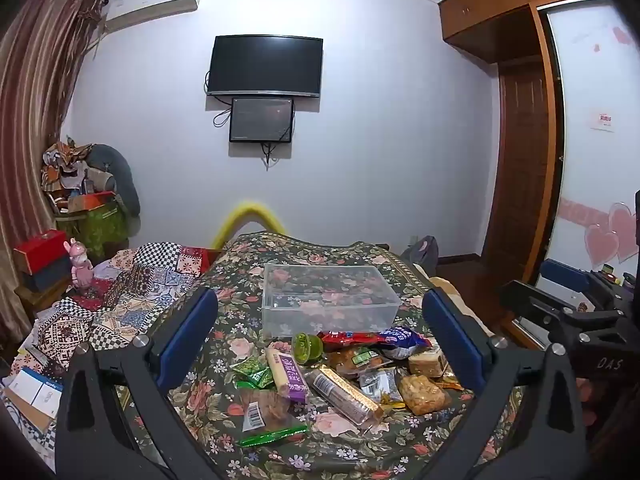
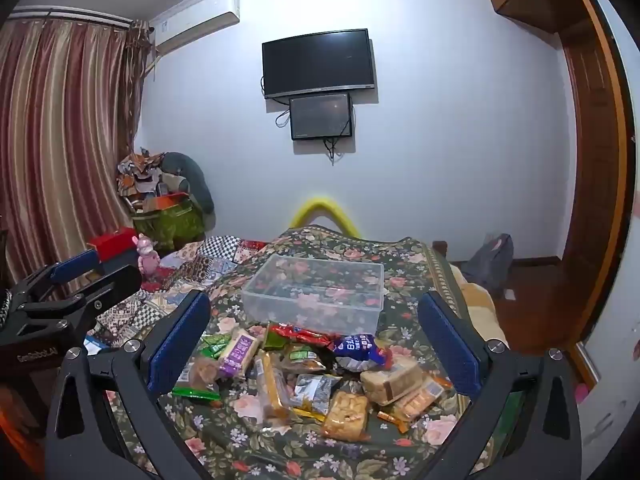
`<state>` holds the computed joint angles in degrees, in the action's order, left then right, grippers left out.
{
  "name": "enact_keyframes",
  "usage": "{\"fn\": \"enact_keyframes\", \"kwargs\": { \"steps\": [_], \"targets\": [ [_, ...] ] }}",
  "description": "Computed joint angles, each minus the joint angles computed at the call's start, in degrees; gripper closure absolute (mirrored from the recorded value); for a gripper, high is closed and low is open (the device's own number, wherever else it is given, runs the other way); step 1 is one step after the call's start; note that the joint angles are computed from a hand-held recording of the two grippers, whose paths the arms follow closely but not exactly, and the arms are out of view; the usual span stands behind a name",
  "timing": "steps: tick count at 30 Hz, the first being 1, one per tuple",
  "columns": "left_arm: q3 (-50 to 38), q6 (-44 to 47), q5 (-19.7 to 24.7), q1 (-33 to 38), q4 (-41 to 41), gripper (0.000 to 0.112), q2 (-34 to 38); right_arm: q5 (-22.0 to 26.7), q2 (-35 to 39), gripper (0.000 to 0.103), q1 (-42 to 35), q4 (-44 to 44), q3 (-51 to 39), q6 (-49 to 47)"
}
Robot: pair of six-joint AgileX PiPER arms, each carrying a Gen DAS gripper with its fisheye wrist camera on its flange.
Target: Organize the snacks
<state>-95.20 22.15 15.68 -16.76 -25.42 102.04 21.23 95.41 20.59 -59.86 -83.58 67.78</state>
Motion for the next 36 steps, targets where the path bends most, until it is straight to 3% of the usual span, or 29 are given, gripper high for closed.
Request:
{"fn": "enact_keyframes", "kwargs": {
  "steps": [14,36],
  "targets": [
    [1.3,0.6,-1.3,-0.6,0.3,0.009,-1.0,1.8,-0.5,0.000,1.6,-1.3,-0.4,0.8],
    [1.7,3.6,-2.3,-0.5,-1.8,0.009,-1.0,0.8,-1.0,0.000,0.9,-0.6,-0.3,0.0]
  ]
}}
